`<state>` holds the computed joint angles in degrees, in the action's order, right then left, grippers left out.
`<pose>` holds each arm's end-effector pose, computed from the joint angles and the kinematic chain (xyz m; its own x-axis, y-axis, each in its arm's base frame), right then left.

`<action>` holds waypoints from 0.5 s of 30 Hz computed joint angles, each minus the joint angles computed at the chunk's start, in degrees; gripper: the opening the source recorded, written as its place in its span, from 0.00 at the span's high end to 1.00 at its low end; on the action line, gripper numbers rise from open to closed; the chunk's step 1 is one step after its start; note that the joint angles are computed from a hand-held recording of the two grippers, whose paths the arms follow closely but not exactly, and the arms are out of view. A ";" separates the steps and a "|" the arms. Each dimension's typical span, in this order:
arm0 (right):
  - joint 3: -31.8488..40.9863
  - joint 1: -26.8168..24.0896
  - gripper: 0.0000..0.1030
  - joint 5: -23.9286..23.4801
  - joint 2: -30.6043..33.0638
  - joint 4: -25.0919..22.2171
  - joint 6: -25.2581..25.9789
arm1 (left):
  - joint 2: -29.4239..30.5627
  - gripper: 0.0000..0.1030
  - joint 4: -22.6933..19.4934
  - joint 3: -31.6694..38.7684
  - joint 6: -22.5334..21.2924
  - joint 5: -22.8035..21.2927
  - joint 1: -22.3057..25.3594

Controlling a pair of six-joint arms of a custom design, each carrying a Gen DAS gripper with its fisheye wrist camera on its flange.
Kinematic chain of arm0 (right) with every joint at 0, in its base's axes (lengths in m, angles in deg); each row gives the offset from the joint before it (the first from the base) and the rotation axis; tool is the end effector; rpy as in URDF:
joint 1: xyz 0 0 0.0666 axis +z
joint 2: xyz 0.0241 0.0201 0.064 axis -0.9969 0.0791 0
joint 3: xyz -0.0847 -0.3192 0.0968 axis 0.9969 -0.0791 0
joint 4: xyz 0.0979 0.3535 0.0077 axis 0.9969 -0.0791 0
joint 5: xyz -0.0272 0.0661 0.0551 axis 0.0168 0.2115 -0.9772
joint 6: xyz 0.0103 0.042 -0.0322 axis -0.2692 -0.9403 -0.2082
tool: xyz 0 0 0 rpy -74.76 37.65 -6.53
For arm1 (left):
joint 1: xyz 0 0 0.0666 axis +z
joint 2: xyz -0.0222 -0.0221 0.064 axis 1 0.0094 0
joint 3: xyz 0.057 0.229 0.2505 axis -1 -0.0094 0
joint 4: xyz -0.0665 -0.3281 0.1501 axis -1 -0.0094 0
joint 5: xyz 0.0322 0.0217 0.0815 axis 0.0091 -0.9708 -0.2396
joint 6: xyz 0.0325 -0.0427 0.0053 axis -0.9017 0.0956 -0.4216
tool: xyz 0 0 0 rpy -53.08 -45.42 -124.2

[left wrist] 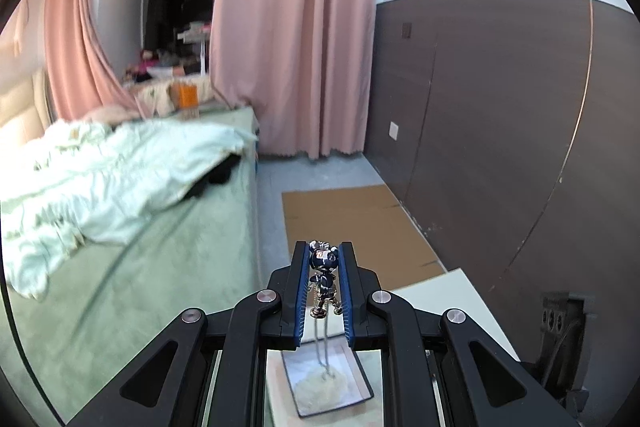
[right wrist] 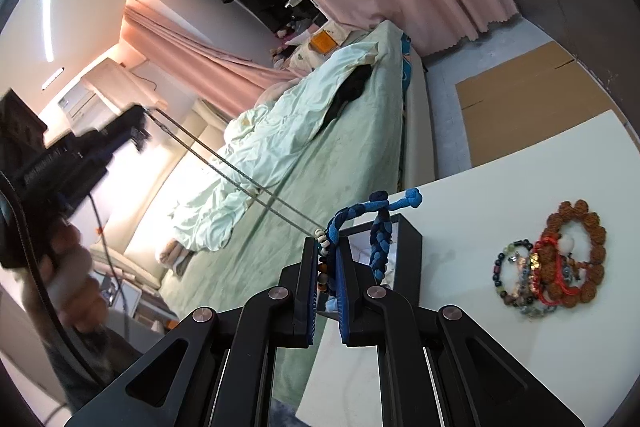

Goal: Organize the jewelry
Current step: 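Lower the pendant chain into the black box and open the left tool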

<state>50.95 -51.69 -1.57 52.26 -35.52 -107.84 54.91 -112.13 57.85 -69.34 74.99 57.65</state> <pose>0.3020 0.1941 0.4007 -0.5445 0.5963 -0.5898 0.0324 0.7176 0.6957 0.4264 -0.2728 0.5686 -0.4375 0.3168 -0.8415 0.6683 0.7407 -0.0686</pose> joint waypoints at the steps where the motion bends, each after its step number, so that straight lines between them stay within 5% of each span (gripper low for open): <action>1: 0.15 -0.06 0.91 -0.08 0.40 0.15 0.03 | -0.26 0.85 0.43 -1.46 0.41 0.56 0.05; 5: 0.78 0.00 0.91 0.07 1.68 0.27 -0.03 | -1.28 0.81 2.63 -8.24 4.02 6.12 1.24; 9: 0.91 -0.09 0.91 0.15 2.31 0.30 -0.16 | -2.61 0.27 6.41 -15.29 8.41 8.48 2.63; 12: 1.50 0.08 0.91 0.10 3.50 0.51 -0.31 | -4.60 0.24 10.96 -21.31 10.69 9.80 3.95; 15: 2.39 0.37 0.91 0.05 5.29 0.88 0.00 | -4.17 0.24 10.47 -22.91 11.68 11.34 5.58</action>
<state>53.34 -51.32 -1.53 57.55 -34.64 -107.84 50.74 -101.66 34.93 -57.66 86.33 63.23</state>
